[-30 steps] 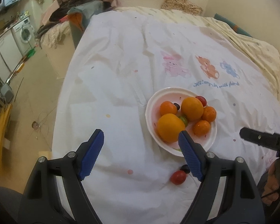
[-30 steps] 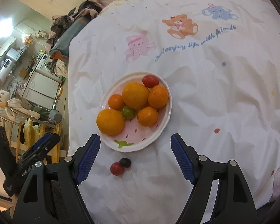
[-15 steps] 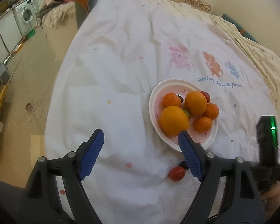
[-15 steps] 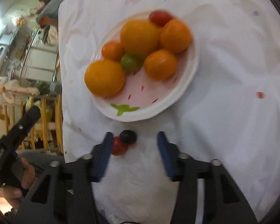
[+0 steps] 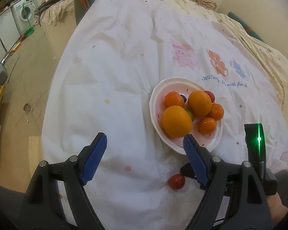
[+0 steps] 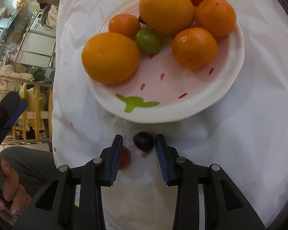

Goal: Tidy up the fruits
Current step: 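Grasp the remaining dark cherry tomato with the right tool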

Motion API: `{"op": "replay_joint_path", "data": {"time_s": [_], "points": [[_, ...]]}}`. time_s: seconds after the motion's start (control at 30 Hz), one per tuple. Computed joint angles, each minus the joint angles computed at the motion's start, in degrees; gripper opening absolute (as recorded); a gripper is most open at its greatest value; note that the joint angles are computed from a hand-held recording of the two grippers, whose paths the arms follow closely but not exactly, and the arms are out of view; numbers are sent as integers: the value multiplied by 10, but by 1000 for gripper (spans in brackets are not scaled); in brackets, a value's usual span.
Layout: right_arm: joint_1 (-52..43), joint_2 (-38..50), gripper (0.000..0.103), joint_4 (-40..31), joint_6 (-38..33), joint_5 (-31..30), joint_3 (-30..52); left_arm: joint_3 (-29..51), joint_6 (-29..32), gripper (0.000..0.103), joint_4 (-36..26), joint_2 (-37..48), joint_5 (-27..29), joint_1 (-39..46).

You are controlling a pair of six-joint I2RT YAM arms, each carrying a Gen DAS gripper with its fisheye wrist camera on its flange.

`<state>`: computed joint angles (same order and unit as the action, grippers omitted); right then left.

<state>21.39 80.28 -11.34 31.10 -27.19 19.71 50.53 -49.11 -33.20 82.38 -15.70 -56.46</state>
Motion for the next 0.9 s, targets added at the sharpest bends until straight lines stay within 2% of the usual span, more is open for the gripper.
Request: {"op": "replay_joint_path", "data": {"time_s": [0.07, 0.2, 0.37, 0.57, 0.73, 0.83, 0.9], "points": [[29, -2, 23, -6, 7, 36, 3, 2, 0, 79, -1, 5, -3, -4], [27, -11, 22, 0, 3, 42, -3, 4, 2, 79, -3, 17, -7, -7], [1, -70, 22, -34, -15, 27, -12, 5, 6, 79, -4, 25, -10, -9], [-65, -219, 22, -166, -56, 11, -13, 6, 14, 79, 2, 36, 5, -17], [-169, -343, 22, -307, -129, 20, 22, 15, 31, 79, 14, 60, 30, -44], [-255, -371, 22, -363, -193, 0, 43, 24, 54, 79, 32, 101, 93, -53], [-288, -377, 22, -375, -211, -13, 47, 38, 62, 79, 31, 129, 111, -63]]}}
